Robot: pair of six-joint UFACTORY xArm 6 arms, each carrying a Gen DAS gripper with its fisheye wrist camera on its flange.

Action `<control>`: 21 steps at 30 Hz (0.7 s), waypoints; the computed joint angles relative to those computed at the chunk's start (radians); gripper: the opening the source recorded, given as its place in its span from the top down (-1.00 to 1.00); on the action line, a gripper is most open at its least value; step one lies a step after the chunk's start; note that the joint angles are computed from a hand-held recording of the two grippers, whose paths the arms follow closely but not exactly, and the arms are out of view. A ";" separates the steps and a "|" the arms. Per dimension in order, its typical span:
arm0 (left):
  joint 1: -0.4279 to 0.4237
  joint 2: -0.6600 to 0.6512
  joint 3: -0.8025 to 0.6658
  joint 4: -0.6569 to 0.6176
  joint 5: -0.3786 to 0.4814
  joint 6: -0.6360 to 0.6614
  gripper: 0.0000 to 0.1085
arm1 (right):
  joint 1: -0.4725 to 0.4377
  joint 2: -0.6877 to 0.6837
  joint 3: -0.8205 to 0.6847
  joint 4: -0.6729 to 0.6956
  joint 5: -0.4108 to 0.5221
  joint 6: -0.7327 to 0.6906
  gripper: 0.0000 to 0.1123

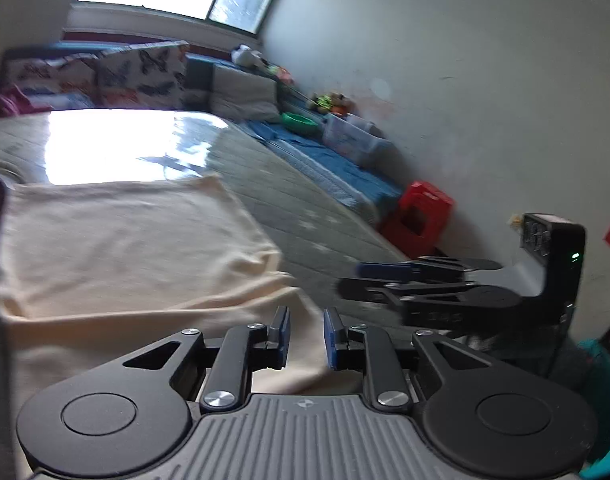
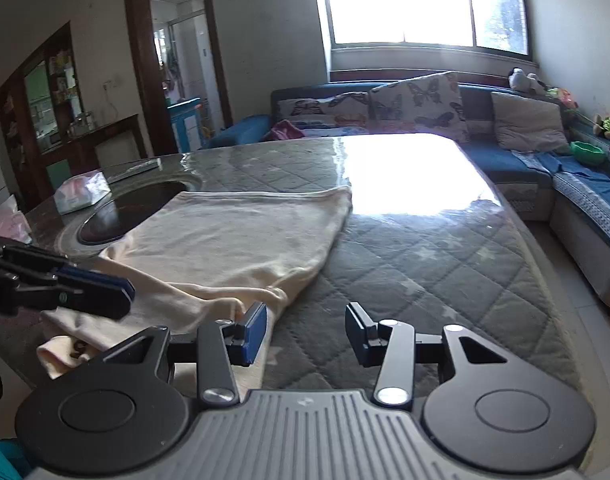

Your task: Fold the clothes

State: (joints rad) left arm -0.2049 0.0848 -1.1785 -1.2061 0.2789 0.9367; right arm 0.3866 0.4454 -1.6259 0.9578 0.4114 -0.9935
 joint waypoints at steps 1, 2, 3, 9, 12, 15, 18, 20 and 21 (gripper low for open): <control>0.015 -0.012 0.020 0.021 -0.018 -0.021 0.63 | 0.004 0.008 -0.012 -0.003 0.014 -0.003 0.22; 0.029 -0.025 0.045 0.063 -0.037 -0.065 0.63 | 0.008 0.016 -0.025 -0.007 0.029 -0.005 0.22; 0.044 -0.036 0.070 0.112 -0.055 -0.116 0.63 | 0.011 0.024 -0.039 -0.010 0.044 -0.007 0.22; 0.107 -0.103 0.208 0.257 -0.111 -0.276 0.65 | 0.038 0.079 -0.109 -0.069 0.094 0.014 0.23; 0.113 -0.121 0.231 0.233 -0.127 -0.254 0.65 | 0.047 0.099 -0.126 -0.114 0.091 0.049 0.27; 0.124 -0.115 0.214 0.232 -0.126 -0.243 0.64 | 0.047 0.094 -0.121 -0.118 0.088 0.049 0.45; 0.121 -0.079 0.160 0.178 -0.131 -0.166 0.63 | 0.051 0.084 -0.108 -0.127 0.075 0.042 0.57; 0.113 -0.044 0.110 0.096 -0.118 -0.065 0.63 | 0.056 0.080 -0.101 -0.151 0.068 0.042 0.67; 0.109 -0.024 0.088 0.091 -0.113 -0.046 0.63 | 0.059 0.077 -0.095 -0.156 0.058 0.038 0.71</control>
State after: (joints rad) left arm -0.0962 0.0611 -1.0905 -1.1152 0.1655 0.8912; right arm 0.4454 0.5227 -1.7213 0.8021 0.4695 -0.9554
